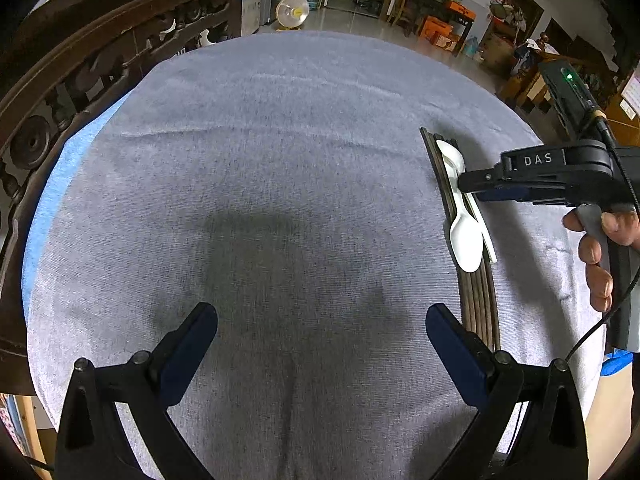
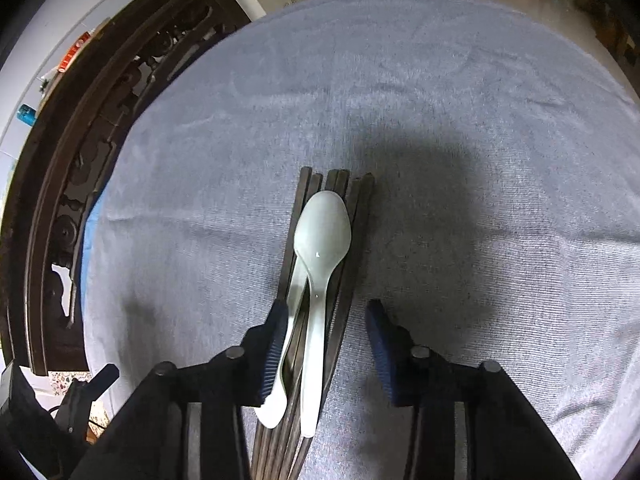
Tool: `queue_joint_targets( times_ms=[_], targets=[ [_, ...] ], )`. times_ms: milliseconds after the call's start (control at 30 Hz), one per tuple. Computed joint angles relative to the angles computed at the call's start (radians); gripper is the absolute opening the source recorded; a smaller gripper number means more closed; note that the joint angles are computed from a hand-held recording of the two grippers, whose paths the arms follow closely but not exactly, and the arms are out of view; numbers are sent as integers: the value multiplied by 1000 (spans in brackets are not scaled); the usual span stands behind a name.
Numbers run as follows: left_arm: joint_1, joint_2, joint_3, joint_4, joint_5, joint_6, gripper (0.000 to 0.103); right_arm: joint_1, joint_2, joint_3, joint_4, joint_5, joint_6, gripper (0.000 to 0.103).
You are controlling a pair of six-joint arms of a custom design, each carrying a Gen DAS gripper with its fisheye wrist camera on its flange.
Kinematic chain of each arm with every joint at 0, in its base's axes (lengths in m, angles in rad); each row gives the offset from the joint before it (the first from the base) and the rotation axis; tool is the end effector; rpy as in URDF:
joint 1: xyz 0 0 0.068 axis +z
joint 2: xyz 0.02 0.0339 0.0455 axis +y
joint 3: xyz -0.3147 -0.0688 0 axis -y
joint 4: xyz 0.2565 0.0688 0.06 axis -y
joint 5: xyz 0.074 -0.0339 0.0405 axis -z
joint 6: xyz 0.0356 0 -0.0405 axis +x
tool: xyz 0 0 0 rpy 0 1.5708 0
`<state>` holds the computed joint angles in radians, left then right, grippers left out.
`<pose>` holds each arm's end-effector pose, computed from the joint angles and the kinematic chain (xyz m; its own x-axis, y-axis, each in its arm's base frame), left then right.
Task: Organize utensils
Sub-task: 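Lift the white spoon with the right gripper while the left tool approaches the other spoon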
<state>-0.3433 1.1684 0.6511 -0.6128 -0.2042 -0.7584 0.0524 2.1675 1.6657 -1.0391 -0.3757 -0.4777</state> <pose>0.1868 -0.0591 0.2299 -0.7889 -0.4332 -0.4358 -0.4056 0.8999 -0.1602 0.4525 0.0368 0.1960 -0.8590 -0.4733 -0.1952 -0.5119 0.8004 0.3120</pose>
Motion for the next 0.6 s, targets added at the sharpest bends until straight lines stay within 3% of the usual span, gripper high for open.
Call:
queue_joint_targets(
  times_ms=[33,300,433,600],
  targets=[
    [4,3,2,3,2,3,103,-5,7,8,-12,-2,1,9],
    [22,44,38,25,10,45,103,-93,12,12,-34,10,-10,11],
    [47,103,89,45,36,93,103,-123,14,29,-32,-18,-4,34],
    [93,208,189,31,70,157,103,-108,47,96,-68,-60,29,37]
  ],
)
